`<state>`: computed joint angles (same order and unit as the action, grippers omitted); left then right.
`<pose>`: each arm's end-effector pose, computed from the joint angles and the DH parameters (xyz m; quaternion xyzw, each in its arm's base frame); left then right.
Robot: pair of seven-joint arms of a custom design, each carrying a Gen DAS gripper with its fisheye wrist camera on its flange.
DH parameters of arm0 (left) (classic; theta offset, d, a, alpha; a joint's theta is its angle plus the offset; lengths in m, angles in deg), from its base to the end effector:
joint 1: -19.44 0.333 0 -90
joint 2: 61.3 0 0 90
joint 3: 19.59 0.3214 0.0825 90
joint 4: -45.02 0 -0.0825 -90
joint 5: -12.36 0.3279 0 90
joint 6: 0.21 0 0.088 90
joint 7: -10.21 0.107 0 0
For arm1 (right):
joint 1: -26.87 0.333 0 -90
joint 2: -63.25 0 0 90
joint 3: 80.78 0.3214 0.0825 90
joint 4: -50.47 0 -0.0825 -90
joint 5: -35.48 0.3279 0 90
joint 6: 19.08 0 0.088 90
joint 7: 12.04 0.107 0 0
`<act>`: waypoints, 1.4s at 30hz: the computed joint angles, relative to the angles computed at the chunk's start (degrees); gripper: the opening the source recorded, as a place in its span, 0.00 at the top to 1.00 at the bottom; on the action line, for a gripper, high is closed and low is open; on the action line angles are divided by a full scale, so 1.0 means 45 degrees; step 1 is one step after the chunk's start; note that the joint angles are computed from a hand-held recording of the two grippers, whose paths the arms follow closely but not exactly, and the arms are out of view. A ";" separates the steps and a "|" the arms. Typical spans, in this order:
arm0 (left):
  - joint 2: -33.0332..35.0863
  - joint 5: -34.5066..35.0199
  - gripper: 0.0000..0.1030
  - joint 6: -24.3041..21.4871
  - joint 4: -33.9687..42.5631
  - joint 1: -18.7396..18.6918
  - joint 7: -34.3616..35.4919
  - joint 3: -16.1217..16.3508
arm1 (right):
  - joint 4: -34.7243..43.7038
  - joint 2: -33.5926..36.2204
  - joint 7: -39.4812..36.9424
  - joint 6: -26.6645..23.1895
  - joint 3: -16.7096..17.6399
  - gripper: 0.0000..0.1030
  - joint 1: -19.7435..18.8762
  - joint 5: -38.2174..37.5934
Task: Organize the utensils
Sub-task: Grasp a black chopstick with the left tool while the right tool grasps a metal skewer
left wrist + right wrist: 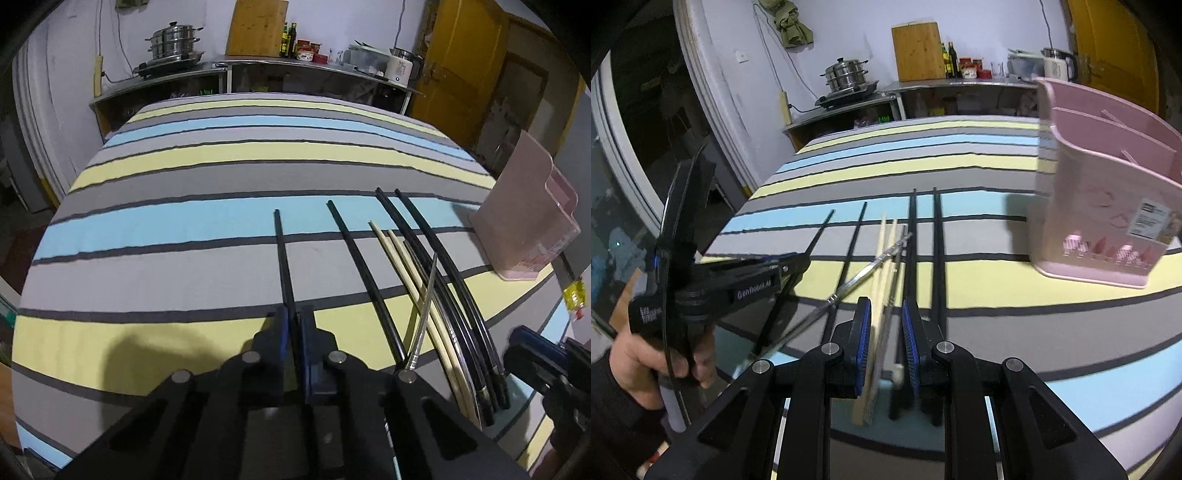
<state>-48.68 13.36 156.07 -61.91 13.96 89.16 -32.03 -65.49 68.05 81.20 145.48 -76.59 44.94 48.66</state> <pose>0.5840 -0.1776 0.5084 -0.6316 0.7071 -0.2815 0.1478 0.5328 0.2027 0.5320 -0.6966 0.6103 -0.1364 0.3518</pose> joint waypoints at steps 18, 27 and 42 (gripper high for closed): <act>-0.0394 -0.0656 0.94 0.0617 -0.0757 0.0463 0.0000 0.0079 | 0.5277 0.3473 0.1083 -0.4067 -0.0192 0.82 -0.0037 0.1044; -0.0285 -0.0723 0.94 0.0309 -0.0491 0.0471 -0.0001 0.0114 | 0.7297 0.4496 0.1856 -0.5481 -0.0510 0.84 0.0246 -0.0317; 0.0168 0.0063 0.94 -0.0477 0.0379 0.0287 -0.0360 0.0254 | 0.8504 0.5197 0.1541 -0.6692 -0.0413 0.96 0.0171 -0.0449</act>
<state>-47.92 13.64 153.93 -60.20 15.25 87.54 -30.89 -27.22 91.44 88.13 115.37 -78.45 45.71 46.64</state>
